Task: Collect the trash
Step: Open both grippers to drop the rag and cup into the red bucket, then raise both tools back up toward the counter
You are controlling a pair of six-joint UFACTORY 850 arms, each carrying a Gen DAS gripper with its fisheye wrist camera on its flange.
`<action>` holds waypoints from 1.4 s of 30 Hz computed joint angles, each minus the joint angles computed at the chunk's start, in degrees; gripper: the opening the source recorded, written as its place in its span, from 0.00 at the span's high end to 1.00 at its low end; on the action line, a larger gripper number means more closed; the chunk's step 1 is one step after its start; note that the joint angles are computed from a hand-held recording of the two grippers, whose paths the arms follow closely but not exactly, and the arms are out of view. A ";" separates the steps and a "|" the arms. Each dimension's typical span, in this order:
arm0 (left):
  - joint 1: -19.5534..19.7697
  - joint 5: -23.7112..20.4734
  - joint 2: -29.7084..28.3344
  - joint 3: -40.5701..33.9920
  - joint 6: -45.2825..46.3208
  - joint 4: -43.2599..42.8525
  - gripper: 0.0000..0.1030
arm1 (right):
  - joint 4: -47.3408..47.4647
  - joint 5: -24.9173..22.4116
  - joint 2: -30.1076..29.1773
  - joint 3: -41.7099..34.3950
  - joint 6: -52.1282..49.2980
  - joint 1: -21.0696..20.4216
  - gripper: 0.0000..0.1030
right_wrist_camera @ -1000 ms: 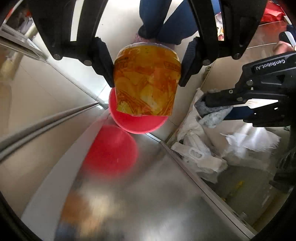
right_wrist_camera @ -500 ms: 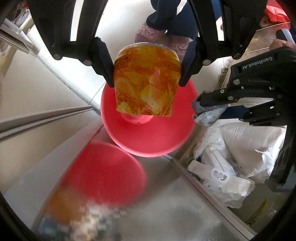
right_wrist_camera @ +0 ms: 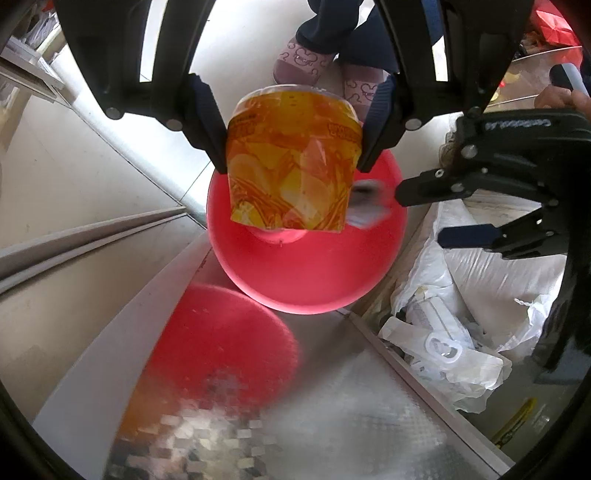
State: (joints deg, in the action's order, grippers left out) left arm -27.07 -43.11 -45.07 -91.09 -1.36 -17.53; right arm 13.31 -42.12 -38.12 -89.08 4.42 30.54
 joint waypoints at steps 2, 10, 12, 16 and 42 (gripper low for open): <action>-0.01 0.04 0.05 0.08 -0.61 0.92 0.35 | -0.14 0.03 0.17 0.25 0.38 0.06 0.36; 0.54 1.33 2.56 3.25 -2.04 1.43 0.25 | 0.36 -0.37 -0.10 -0.19 -0.81 0.54 0.36; 0.59 1.80 3.61 4.33 -0.92 0.84 0.21 | 0.00 -0.14 0.16 -0.06 -0.51 0.74 0.36; 0.12 3.54 5.70 6.08 -1.72 3.36 0.11 | -0.65 -1.69 0.21 -0.72 0.30 1.20 0.32; -0.18 -19.48 20.79 -12.41 -15.03 15.29 0.00 | -7.64 -24.84 10.45 -21.37 10.76 3.63 0.11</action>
State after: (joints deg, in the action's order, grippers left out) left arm -27.25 -62.59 -24.28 -103.50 -16.39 -2.24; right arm 5.67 -66.95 -27.67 -110.45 15.19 34.17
